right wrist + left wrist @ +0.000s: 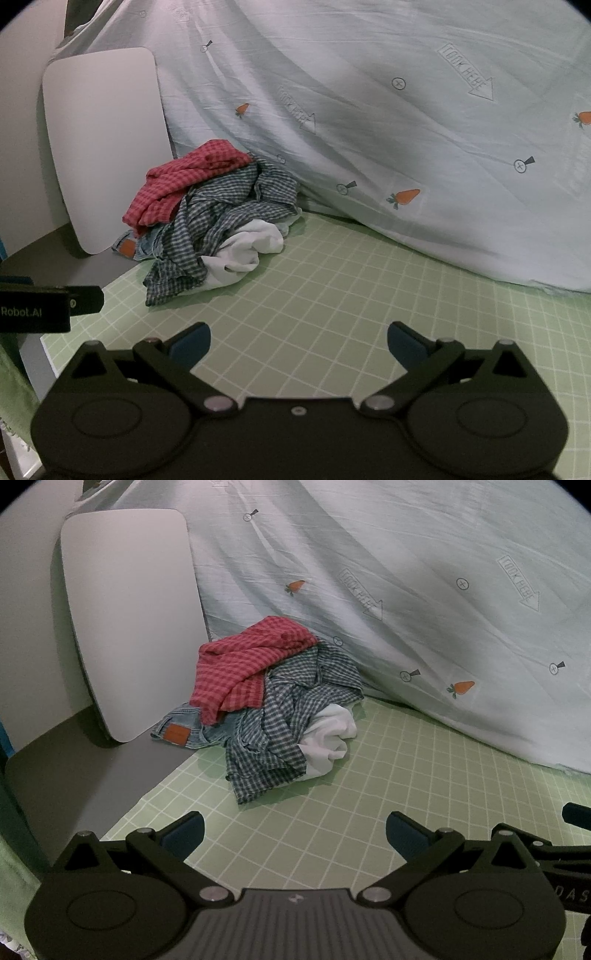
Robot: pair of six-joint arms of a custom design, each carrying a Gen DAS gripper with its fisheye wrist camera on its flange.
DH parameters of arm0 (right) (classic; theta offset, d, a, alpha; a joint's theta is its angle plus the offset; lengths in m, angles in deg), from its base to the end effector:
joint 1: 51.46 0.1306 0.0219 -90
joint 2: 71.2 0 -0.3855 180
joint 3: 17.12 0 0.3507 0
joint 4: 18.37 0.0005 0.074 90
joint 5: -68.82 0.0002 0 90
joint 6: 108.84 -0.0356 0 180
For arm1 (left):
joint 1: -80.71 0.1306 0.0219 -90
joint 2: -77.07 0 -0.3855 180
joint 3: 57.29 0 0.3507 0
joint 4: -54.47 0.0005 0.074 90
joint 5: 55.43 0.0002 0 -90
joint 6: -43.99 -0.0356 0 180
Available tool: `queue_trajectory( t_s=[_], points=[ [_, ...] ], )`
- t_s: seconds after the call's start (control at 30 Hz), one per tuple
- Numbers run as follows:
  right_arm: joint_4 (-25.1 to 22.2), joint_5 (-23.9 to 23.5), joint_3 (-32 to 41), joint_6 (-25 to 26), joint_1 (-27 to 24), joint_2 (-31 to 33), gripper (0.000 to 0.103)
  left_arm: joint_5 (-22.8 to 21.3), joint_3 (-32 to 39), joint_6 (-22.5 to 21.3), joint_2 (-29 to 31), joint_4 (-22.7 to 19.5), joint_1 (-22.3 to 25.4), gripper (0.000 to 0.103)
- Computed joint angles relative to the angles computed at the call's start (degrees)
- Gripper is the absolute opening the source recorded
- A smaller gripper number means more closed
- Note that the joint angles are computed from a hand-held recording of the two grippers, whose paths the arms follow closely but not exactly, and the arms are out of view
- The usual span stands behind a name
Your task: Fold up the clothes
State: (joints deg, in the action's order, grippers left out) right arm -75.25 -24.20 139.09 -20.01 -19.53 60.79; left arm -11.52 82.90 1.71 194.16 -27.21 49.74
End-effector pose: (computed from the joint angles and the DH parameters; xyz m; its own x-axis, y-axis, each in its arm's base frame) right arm 0.5864 0.3670 0.5017 -0.4695 -0.2685 -0.8411 -0.5563 0.8297 0.0456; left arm 0.5028 -0.2724 0.5271 -0.5181 -0.2875 -0.8056 -0.5179 0.8550 0.0279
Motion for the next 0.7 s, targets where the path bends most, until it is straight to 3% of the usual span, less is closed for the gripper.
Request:
queue_trajectory(
  t_s=[0.7],
  points=[
    [-0.7, 0.0, 1.5, 0.1, -0.4, 1.2, 0.103, 1.0, 0.5, -0.8, 0.7, 0.4, 0.4, 0.103]
  ],
)
